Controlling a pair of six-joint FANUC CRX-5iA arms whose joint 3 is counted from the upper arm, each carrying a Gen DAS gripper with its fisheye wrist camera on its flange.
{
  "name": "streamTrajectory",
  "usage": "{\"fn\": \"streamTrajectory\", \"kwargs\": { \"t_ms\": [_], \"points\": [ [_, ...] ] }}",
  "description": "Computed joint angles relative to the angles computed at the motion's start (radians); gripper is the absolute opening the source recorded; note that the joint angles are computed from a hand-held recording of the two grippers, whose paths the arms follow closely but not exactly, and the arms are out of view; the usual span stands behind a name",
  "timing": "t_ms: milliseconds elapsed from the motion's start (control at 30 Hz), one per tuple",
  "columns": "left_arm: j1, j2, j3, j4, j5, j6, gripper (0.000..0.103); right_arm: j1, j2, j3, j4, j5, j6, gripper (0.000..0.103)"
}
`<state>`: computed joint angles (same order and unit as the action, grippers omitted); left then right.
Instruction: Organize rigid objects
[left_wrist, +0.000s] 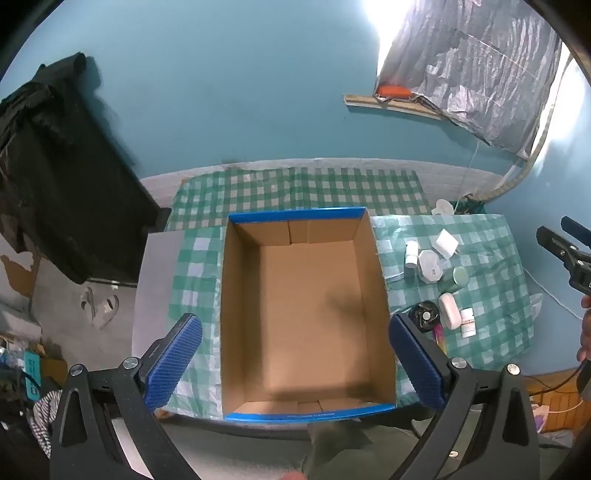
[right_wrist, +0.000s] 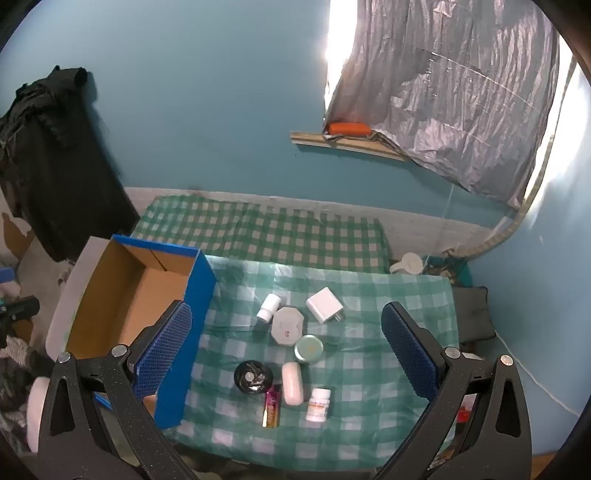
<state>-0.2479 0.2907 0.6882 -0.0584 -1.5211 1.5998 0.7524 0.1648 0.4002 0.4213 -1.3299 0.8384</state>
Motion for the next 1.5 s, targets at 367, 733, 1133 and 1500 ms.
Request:
{"fn": "streamTrajectory", "kwargs": {
  "t_ms": [367, 733, 1133, 1500],
  "points": [
    [0.002, 0.004, -0.004, 0.015, 0.001, 0.006, 0.102, -0.003, 0.013, 0.025, -0.013, -0.019, 0.008, 0.102],
    [-0.004, -0.022, -0.034, 0.011, 0.022, 0.007, 0.102, -0.004, 0.010, 0.022, -0.035, -0.024, 0.005, 0.102],
    [0.003, -0.026, -0.035, 0.016, 0.014, 0.005, 0.102, -0.006, 0.022, 0.041, -0.045, -0.038, 0.018, 0.102],
    [0.001, -0.030, -0.039, 0.012, 0.011, 0.005, 0.102, -0.007, 0.022, 0.037, -0.051, -0.044, 0.018, 0.102]
  ]
}}
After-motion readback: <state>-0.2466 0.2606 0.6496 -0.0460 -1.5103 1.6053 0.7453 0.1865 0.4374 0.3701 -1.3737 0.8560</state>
